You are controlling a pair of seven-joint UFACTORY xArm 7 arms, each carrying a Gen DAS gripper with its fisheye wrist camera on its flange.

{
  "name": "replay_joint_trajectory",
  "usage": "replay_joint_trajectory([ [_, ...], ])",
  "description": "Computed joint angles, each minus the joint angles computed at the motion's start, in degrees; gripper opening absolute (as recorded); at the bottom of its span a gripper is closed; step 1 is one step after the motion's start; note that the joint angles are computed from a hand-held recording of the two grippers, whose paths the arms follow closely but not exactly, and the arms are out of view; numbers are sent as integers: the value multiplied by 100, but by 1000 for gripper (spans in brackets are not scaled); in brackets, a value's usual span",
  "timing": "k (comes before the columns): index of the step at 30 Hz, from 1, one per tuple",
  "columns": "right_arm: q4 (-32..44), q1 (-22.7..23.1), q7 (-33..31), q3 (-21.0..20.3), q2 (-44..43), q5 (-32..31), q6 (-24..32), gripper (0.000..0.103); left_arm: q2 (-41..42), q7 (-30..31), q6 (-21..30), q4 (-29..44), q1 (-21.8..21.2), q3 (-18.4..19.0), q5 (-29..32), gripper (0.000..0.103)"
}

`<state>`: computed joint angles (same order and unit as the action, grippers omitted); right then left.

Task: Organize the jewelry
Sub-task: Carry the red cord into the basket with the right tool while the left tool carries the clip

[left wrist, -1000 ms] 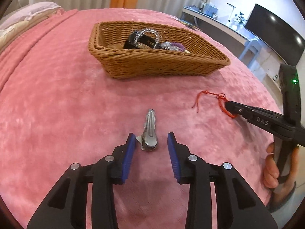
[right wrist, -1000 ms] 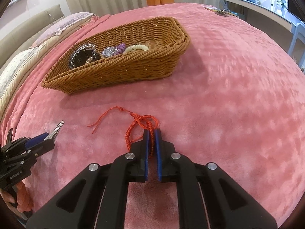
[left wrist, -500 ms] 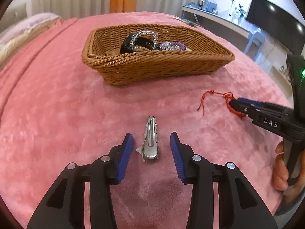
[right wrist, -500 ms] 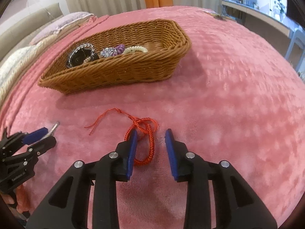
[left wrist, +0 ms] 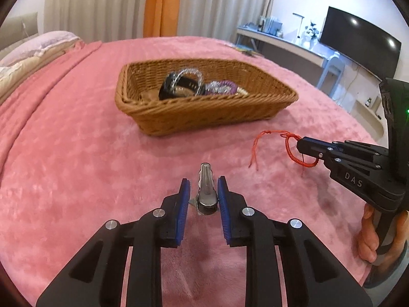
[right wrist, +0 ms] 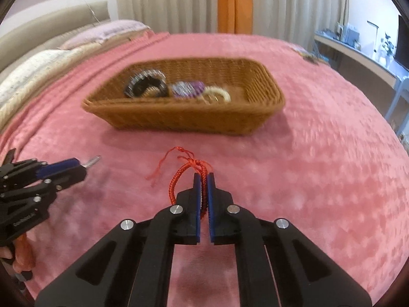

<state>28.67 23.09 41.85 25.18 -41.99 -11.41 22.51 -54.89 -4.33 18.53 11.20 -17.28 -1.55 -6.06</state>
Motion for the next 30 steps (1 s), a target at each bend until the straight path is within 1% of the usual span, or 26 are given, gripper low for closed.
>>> replay_joint_trajectory([
  [6, -106, 23, 91, 2, -417, 41, -356, 3, -468, 29, -146, -34, -109, 97, -59, 21],
  [10, -10, -69, 156, 24, -725, 85, -437, 3, -667, 117, -296, 156, -161, 178, -70, 21],
  [12, 145, -89, 71, -61, -775, 120, -457, 3, -601, 212, -411, 349, -193, 250, -61, 21],
  [14, 416, -220, -74, -70, -721, 76, -375, 3, -440, 321, -540, 549, -261, 344, -79, 21],
  [17, 891, -466, -274, -86, -493, 30, -317, 3, 55, 480, -928, 932, -343, 469, -112, 21],
  [20, 1388, -878, -383, 44, -163, -115, -351, 3, 550, 640, -1229, 1253, -561, 712, -211, 21],
  [23, 1848, -1288, -436, 207, 299, -305, -397, 3, 1184, 825, -1481, 1681, -953, 1163, -420, 21],
  [24, 1996, -1421, -430, 267, 495, -377, -434, 3, 1438, 918, -1571, 1855, -1194, 1412, -537, 21],
  [25, 2077, -1479, -429, 279, 640, -422, -471, 3, 1644, 1001, -1652, 1986, -1367, 1588, -633, 21],
  [30, 2580, -1710, -263, 351, 1758, -725, -582, 3, 2612, 1237, -2042, 2408, -1662, 1908, -888, 21],
])
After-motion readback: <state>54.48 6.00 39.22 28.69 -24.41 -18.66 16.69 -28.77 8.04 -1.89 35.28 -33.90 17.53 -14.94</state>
